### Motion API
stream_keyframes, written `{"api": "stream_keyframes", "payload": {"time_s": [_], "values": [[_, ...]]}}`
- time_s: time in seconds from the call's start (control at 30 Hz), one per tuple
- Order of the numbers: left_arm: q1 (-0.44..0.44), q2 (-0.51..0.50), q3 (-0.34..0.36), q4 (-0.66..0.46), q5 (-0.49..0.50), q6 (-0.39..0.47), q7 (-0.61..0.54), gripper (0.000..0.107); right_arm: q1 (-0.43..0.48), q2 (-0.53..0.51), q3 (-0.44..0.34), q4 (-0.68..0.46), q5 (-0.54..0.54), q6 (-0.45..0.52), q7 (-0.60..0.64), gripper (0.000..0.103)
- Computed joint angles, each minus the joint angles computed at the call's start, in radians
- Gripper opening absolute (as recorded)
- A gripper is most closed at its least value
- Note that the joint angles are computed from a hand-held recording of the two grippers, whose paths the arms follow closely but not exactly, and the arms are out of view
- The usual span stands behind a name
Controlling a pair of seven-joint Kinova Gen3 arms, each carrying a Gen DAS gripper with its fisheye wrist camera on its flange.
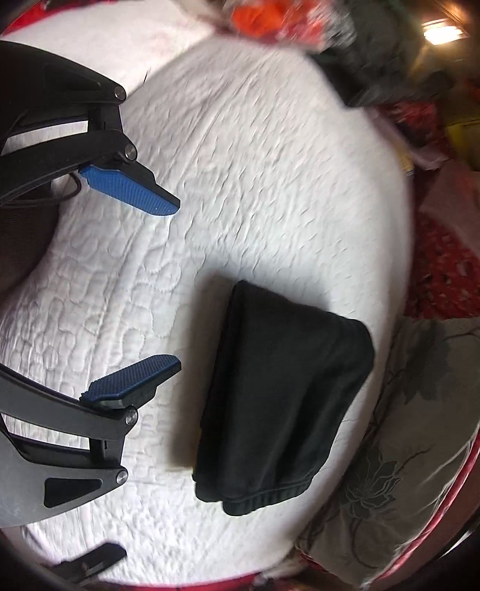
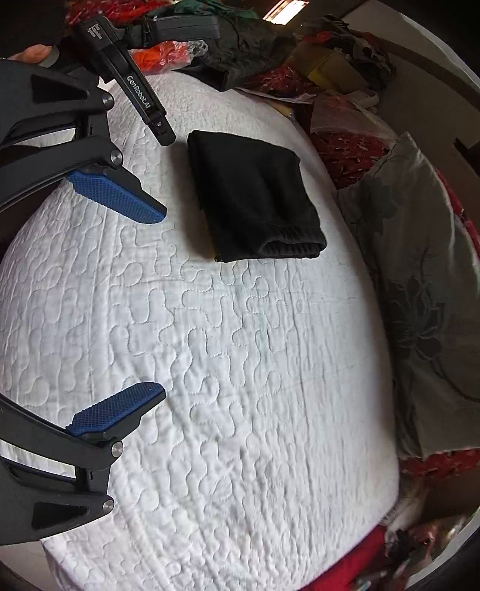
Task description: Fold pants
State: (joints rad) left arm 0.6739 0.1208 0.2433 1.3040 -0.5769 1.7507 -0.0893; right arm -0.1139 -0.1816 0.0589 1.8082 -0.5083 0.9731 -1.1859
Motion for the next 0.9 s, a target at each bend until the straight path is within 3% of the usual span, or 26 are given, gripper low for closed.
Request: {"api": "stream_keyframes", "payload": {"time_s": [0.17,0.33,0.47,0.57,0.9], "values": [[0.074,0.039,0.015,-0.055,-0.085,0.083,-0.009,0.078,-0.024,-0.111,-0.012,0.085,0.019,-0.121,0.020,0.089],[0.083,0.024,0.005,-0.062,-0.063,0.031,-0.036,0.078,-0.057,-0.159,-0.014,0.099,0.072,-0.183,-0.002,0.089],[0.105,0.020,0.017,-0.058,-0.099,0.022,-0.013,0.078,-0.086,-0.191,-0.004,0.119,0.107,-0.224,-0.011,0.089],[0.130,0.046,0.019,-0.093,-0.138,0.063,-0.039,0.078,-0.106,-0.201,0.011,0.121,0.124,-0.229,-0.014,0.089],[0.112,0.027,0.002,-0.093,-0.058,0.003,-0.074,0.078,-0.129,-0.198,0.033,0.120,0.136,-0.218,-0.032,0.089]]}}
